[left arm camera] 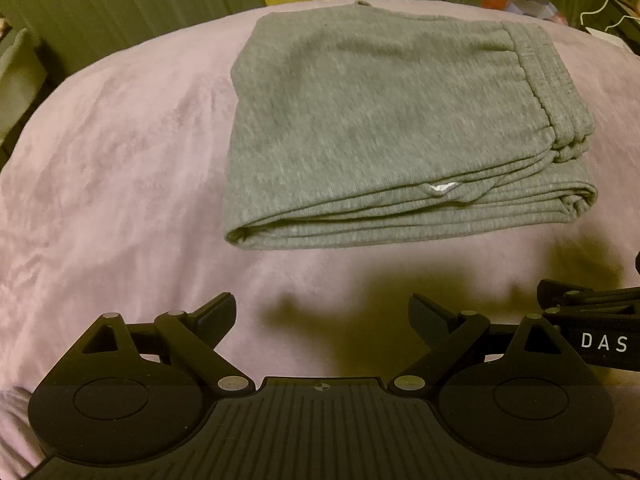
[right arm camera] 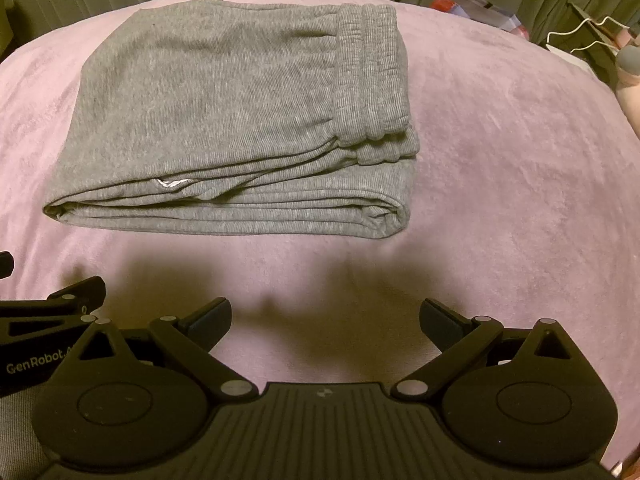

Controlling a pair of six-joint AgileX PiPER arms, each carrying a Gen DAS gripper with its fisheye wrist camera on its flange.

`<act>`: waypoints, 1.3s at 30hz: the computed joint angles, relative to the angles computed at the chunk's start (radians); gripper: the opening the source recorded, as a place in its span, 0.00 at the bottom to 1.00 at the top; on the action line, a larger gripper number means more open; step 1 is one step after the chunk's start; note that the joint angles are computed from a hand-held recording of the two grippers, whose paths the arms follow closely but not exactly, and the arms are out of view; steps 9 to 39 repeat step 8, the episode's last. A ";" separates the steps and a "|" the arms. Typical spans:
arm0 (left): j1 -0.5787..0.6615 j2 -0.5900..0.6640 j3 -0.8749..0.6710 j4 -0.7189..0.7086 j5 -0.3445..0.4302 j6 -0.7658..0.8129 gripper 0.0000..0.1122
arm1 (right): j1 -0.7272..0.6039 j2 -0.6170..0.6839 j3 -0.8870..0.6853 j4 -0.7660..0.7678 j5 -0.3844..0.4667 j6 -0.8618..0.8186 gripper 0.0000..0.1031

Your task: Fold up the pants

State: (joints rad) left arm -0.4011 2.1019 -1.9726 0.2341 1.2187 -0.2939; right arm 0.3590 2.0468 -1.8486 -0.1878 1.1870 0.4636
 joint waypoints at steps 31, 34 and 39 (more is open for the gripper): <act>0.008 -0.029 0.049 -0.024 -0.047 0.003 0.86 | 0.000 0.000 0.003 -0.001 -0.004 0.006 0.97; 0.008 -0.029 0.049 -0.024 -0.047 0.003 0.86 | 0.000 0.000 0.003 -0.001 -0.004 0.006 0.97; 0.008 -0.029 0.049 -0.024 -0.047 0.003 0.86 | 0.000 0.000 0.003 -0.001 -0.004 0.006 0.97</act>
